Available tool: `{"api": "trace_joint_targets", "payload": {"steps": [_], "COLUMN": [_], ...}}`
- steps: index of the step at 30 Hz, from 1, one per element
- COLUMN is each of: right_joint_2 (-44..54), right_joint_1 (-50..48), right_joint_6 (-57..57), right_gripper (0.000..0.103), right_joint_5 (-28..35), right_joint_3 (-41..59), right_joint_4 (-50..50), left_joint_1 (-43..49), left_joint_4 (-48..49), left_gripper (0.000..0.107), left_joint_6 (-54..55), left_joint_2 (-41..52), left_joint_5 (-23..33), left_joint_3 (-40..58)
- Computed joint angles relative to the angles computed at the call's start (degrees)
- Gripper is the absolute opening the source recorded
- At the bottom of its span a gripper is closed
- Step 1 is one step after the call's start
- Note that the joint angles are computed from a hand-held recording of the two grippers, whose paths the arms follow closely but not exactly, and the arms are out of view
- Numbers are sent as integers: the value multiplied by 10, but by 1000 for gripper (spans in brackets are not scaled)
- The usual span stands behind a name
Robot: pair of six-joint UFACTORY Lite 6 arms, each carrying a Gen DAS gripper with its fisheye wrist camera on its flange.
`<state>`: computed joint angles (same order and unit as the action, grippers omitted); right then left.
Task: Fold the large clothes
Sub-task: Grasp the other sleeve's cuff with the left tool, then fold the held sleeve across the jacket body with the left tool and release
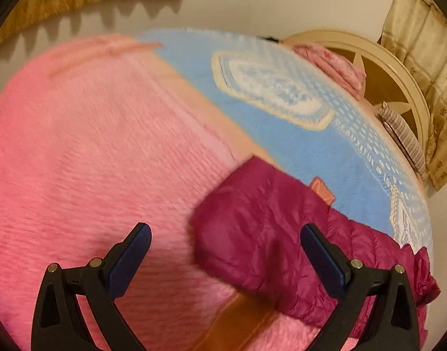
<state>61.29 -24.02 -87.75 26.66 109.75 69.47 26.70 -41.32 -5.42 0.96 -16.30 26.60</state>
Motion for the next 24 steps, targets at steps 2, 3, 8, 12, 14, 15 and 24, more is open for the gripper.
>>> {"api": "trace_joint_targets", "payload": {"steps": [2,3,8,12,14,15,24], "right_joint_2": [5,8,18,21,28,31,51], "right_joint_1": [1,2,4,6,4,3,-3], "right_joint_6": [17,28,53,57,60,64,89], "right_gripper": [85,85,85,86,86,86,86], "right_joint_5": [-1,-1,0,-2,3,5,24], "right_joint_3": [8,15,32,36,45,49,80], "right_joint_4": [-17,-27,-51,-55,-58,-61,-78], "left_joint_1": [-3,-16,-66,-51,-72,-97,-438], "left_joint_4": [53,44,-10,109,57,-3,-340], "left_gripper": [102,102,49,18,17,17,17], "left_joint_6": [-62,-57,-27,-120,-63,-5,430], "left_joint_2": [54,66,77,61,42,19,-48], "left_joint_5": [-6,-36,-101,-116,-122,-132,-276], "left_joint_3": [25,23,15,-7,-8,-13,146]}}
